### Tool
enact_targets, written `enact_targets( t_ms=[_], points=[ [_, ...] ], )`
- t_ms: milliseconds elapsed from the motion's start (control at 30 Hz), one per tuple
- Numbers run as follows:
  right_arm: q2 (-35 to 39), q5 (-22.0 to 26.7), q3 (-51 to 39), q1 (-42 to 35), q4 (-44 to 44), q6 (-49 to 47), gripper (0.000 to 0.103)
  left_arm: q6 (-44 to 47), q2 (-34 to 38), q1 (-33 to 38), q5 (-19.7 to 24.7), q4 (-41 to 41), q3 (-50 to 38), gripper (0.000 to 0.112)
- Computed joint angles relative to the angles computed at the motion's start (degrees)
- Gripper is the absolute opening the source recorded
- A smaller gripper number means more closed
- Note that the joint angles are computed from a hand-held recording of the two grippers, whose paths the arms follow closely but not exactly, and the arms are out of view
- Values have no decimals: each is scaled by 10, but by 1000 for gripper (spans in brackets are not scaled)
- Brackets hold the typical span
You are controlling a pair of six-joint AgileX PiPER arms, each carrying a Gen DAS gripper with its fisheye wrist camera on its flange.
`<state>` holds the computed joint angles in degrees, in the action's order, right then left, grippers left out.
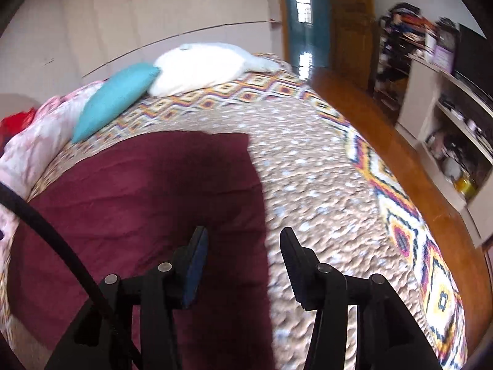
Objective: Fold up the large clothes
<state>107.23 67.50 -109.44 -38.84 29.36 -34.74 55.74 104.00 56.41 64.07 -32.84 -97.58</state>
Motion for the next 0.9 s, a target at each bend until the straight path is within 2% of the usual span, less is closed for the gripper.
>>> enact_targets(
  t_ms=[67,133,233,267,333,400,433,500,600,667,733,800,833,867,900],
  points=[
    [-49,20,76,-8,36,-57,53,69,-32,25,-22,-14,80,48],
    [-94,8,167,-1,34,-97,53,124,-54,31,-76,-8,156,49],
    [-159,-93,307,18,14,-163,53,255,-85,48,-162,-65,256,55],
    [-181,-129,343,24,10,-183,53,279,-96,52,-175,-76,270,55],
    [-202,-145,349,45,-38,-153,52,257,-103,60,-159,-61,256,55],
    [-208,-104,321,47,-43,-119,52,223,-94,82,-104,-57,218,55],
    [-218,-64,305,42,-12,-121,52,210,-90,98,-76,-61,204,55],
    [-241,-39,306,48,18,-124,52,187,-83,145,-25,-80,190,56],
    [-273,-13,326,95,39,-105,52,171,-75,194,-6,-100,213,58],
    [-284,-44,357,176,-10,-50,52,192,-68,220,-2,-114,238,58],
    [-287,-100,384,250,-101,22,52,243,-71,248,5,-141,258,59],
    [-279,-112,384,300,-177,92,52,300,-83,270,-10,-170,279,59],
    [-287,-105,374,305,-181,115,50,324,-84,280,-17,-188,283,59],
    [-294,-98,366,304,-162,117,45,338,-81,291,-15,-203,280,59],
    [-302,-88,358,301,-128,106,45,336,-72,296,-10,-208,269,59]
  ],
)
